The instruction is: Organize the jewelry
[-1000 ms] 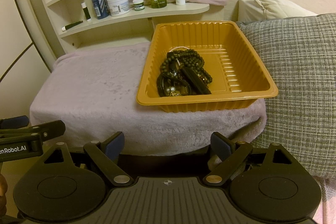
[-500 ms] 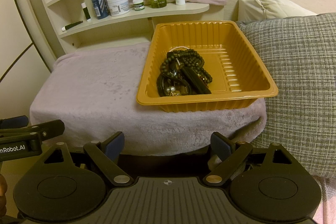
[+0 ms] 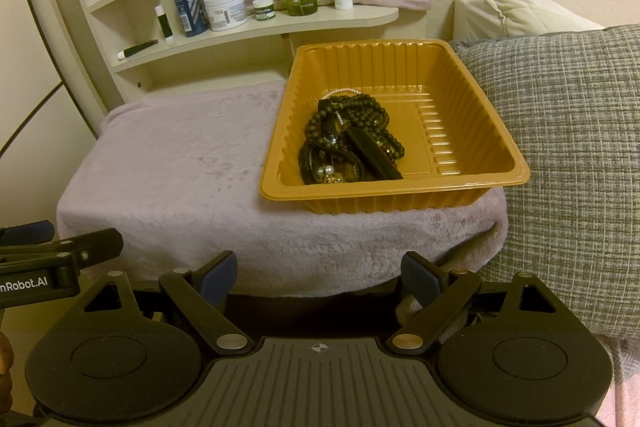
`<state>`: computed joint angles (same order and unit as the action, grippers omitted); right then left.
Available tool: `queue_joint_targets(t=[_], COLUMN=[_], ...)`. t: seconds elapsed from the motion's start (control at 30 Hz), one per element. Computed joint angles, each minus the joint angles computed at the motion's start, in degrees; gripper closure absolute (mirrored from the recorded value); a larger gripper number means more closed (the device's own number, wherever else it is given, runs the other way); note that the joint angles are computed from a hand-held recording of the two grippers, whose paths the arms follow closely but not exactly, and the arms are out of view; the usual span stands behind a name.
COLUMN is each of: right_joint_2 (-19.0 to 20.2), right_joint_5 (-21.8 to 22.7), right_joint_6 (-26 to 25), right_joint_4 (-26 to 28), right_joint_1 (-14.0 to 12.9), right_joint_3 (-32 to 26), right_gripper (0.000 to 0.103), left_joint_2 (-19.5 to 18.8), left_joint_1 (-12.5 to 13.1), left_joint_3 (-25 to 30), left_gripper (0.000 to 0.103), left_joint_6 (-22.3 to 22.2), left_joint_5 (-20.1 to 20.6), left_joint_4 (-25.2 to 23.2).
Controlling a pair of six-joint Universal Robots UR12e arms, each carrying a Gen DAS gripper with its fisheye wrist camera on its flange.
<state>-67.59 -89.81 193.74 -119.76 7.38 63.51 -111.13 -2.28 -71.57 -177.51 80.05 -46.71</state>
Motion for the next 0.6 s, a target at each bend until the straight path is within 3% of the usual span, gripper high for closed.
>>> queue_joint_targets(t=[0.6], right_joint_2=[0.0], right_joint_5=[0.0], right_joint_6=[0.0], right_joint_4=[-0.2], right_joint_1=[0.0], right_joint_3=[0.1], right_gripper=[0.015], left_joint_2=[0.1], left_joint_1=[0.0], left_joint_3=[-0.5], left_gripper=[0.001], left_joint_6=[-0.4], left_joint_5=[-0.1], left_joint_4=[1.2])
